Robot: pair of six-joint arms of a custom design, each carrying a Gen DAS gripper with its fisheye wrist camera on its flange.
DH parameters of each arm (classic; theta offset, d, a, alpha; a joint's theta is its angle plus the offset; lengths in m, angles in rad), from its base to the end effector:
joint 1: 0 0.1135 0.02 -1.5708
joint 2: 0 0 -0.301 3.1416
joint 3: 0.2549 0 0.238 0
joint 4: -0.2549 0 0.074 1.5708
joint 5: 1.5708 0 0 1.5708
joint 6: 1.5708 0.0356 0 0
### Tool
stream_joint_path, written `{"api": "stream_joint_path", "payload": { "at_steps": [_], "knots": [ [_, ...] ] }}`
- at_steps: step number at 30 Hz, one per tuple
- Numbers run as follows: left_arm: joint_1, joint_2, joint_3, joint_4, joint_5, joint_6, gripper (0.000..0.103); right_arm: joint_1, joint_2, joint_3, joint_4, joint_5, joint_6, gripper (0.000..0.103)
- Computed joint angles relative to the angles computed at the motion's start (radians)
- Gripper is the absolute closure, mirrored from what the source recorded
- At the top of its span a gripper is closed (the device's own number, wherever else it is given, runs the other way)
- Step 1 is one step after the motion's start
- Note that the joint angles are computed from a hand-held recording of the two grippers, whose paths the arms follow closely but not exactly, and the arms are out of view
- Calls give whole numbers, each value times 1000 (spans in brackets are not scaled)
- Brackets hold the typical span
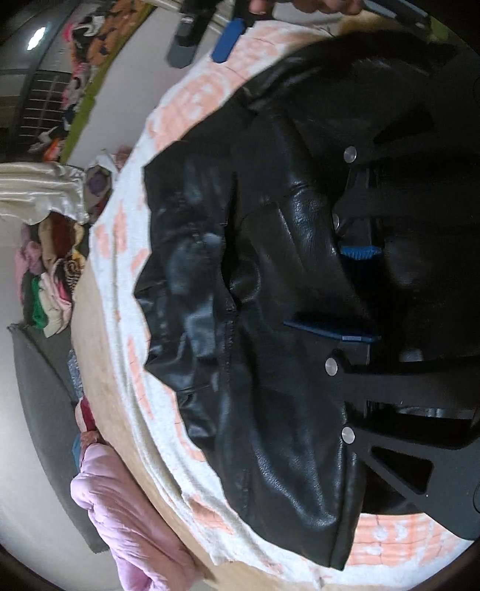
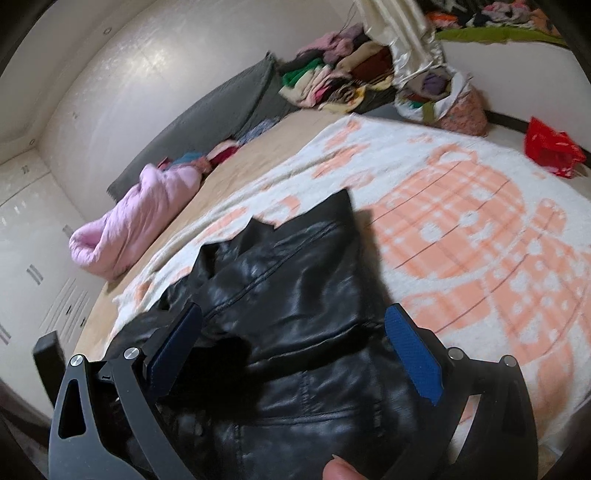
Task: Fold large clothes
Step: 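Lift and fold the held sleeve over the jacket body with the left tool, release, then grasp the jacket hem with the right tool and fold it toward the collar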
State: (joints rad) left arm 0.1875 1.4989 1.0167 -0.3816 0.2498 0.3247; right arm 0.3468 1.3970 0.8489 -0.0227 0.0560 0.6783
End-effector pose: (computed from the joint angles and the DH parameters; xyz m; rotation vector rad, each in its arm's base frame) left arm 0.2971 0.0474 0.2776 0.2752 2.3842 -0.0671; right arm 0.2715 0.0960 0.2820 0.3942 2.1535 0.5330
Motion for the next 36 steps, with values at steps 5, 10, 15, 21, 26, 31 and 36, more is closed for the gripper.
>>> {"api": "stream_joint_path", "payload": {
  "at_steps": [5,10,15,21,26,31,36],
  "knots": [
    [-19,-19,-58,27,-29,28,60,16,60,14,42,-146,36,4],
    [-11,-42,-90,24,-19,45,50,45,121,64,58,-234,44,25],
    [12,-73,-106,-12,31,55,34,55,221,154,34,-308,68,26],
    [77,-106,-97,-85,130,71,26,55,286,214,12,-347,73,28],
    [133,-133,-86,-135,176,92,26,70,327,253,-30,-330,67,33],
    [227,-142,-50,-182,238,112,20,88,333,264,-40,-290,59,39],
    [311,-131,-7,-200,271,106,18,106,341,283,-59,-225,59,55]
  ]
}}
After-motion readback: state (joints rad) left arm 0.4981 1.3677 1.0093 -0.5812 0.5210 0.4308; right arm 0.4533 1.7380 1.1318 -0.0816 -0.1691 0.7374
